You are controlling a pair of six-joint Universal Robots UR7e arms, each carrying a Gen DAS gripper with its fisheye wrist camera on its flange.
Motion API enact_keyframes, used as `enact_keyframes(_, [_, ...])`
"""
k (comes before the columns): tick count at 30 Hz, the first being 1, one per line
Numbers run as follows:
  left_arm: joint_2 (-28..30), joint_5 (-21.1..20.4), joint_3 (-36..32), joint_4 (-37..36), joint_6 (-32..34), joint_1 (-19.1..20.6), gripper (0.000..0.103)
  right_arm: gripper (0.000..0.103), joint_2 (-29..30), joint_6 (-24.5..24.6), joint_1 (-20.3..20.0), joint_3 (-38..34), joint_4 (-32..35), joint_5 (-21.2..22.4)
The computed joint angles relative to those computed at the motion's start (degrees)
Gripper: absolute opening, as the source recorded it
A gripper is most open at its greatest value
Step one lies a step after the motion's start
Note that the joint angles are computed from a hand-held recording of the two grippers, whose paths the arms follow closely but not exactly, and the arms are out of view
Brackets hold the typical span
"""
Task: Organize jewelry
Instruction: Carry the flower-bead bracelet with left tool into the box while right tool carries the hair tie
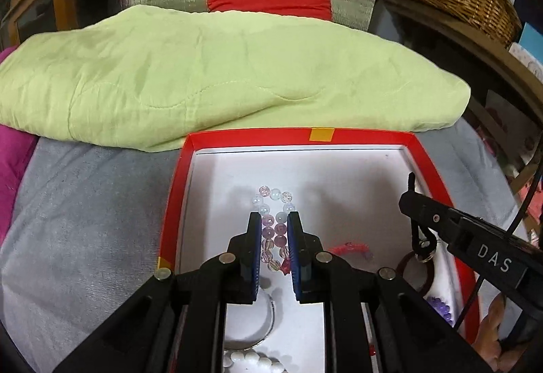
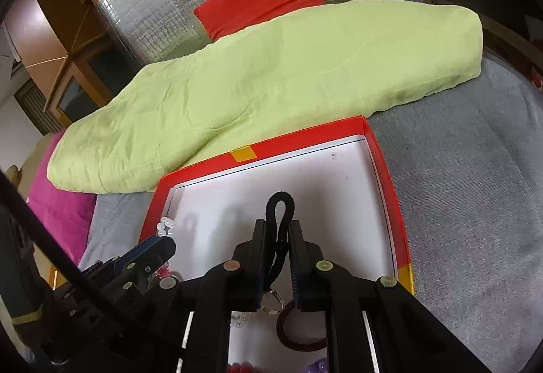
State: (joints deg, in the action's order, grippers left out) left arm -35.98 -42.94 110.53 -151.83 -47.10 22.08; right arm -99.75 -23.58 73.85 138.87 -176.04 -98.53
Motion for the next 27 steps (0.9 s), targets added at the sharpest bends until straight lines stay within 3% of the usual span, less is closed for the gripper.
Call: enact_keyframes(27, [2.8, -1.1, -4.2, 5.6, 0.8, 2.2, 0.016, 0.013, 3.4, 2.5, -0.7, -1.7, -0.1, -3.7])
